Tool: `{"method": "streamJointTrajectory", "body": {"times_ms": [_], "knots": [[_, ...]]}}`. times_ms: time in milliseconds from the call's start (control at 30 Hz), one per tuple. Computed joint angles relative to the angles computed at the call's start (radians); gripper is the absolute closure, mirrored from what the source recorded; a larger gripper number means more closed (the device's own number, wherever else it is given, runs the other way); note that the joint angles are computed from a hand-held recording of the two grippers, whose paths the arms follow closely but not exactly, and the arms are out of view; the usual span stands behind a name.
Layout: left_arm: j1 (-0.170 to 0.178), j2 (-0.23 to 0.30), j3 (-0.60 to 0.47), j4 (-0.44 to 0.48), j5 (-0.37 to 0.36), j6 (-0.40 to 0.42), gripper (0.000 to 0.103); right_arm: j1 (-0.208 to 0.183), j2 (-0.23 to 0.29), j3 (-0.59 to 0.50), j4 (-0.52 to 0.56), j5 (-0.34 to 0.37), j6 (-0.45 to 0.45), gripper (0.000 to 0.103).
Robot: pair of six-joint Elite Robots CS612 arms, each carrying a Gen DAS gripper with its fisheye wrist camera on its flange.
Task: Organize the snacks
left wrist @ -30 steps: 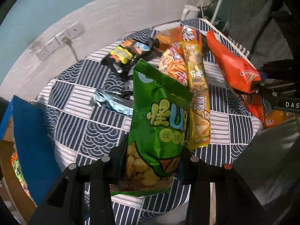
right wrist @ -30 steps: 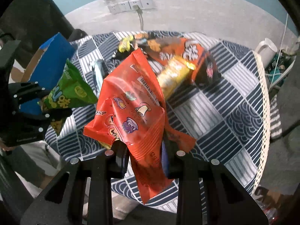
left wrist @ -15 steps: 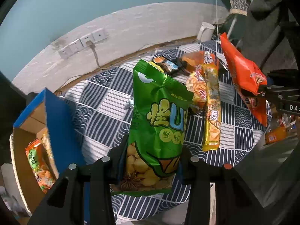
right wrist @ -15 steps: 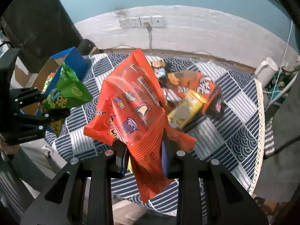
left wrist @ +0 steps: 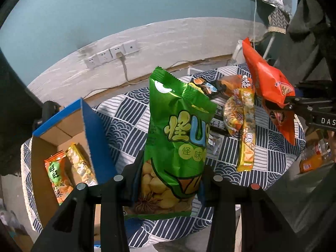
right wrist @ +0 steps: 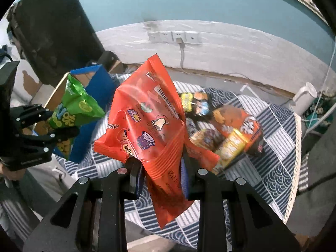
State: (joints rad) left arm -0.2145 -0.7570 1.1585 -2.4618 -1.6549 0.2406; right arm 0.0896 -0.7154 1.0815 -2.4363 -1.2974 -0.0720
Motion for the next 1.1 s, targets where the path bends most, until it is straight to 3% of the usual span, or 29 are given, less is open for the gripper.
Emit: {"method": "streamJointTrajectory", "body": {"times_ms": [567,1100], "knots": [[0.045,-0.003,0.003,-0.04,0.03,-0.06,0.06,0.052,0.086,-0.18,0.09,0.023,-0.04,0.077],[0.101,0.005,-0.002,-0.056,0.041,-0.132,0.06,0.106,0.201,-0.414,0.227,0.036,-0.079,0.077]]}}
